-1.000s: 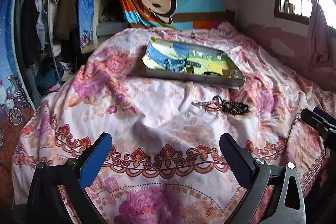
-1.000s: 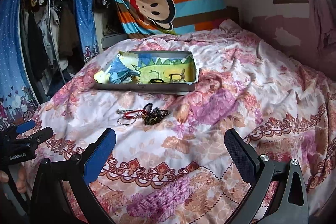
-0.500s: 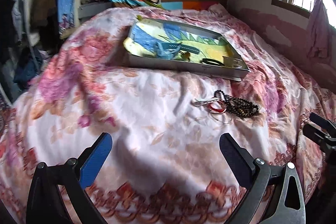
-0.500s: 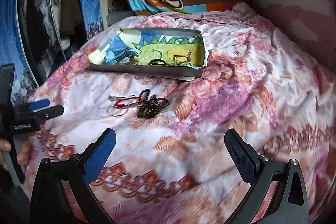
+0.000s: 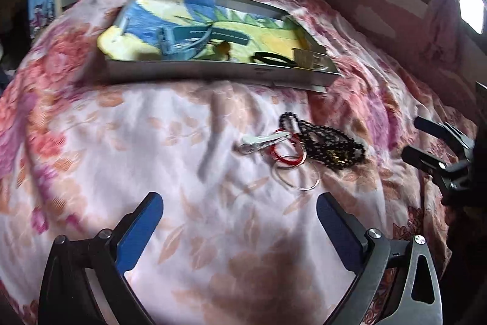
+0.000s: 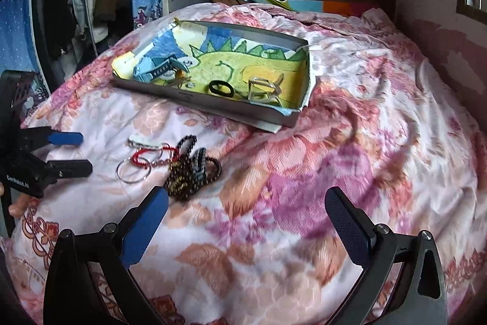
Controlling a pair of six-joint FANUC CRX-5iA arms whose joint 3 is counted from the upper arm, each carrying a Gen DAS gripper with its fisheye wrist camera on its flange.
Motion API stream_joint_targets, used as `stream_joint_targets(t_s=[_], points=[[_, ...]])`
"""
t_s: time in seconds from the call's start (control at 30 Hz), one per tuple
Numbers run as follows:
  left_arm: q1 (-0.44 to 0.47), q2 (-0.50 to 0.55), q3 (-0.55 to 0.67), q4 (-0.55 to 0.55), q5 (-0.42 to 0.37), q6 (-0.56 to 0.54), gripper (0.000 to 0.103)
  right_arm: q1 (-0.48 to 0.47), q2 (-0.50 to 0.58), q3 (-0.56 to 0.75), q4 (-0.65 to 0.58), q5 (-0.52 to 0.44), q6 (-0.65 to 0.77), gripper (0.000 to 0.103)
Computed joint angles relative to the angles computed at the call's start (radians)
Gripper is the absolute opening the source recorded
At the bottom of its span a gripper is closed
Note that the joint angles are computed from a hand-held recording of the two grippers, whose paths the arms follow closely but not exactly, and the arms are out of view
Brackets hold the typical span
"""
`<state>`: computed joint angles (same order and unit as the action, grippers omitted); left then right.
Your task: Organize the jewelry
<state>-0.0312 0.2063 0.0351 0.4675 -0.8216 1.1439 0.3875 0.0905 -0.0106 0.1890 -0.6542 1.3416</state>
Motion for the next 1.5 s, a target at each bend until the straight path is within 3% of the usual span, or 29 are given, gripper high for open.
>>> stream_joint_targets(t_s=[0.23,0.43,0.6,0.67,0.8,0.97,1.13,1.5], points=[[-0.004,0.044,0.013,0.127,-0.055,-0.162,0.069,-0.039,0.054,0.106,-0.213,-0.071,0.155,0.064],[-0.002,0.088,0.047,0.179,-0.129,-0.207,0.047,-0.051,0.079,0.158,-0.332,-0.127,0.257,0.039],[0.004,0.127,0.086,0.209,-0.184,-0.182,0.039,-0.037,0.102,0.178,-0.348,-0.161,0.281,0.036],[0.003,0.147,0.114,0.196,-0.209,-0.147,0.037,-0.028,0.115,0.185,-0.327,-0.172,0.269,0.035],[-0.005,0.177,0.175,0.12,-0.243,-0.061,0.027,-0.018,0.126,0.187,-0.307,-0.188,0.235,0.026],[-0.018,0.18,0.191,0.078,-0.234,-0.043,0.023,-0.025,0.13,0.196,-0.341,-0.204,0.22,0.017],[-0.023,0.181,0.199,0.048,-0.227,-0.025,0.012,-0.034,0.13,0.199,-0.367,-0.203,0.201,0.006],[-0.034,0.119,0.155,-0.011,-0.159,-0.01,0.003,-0.007,0.05,0.109,-0.302,-0.075,0.173,0.005]])
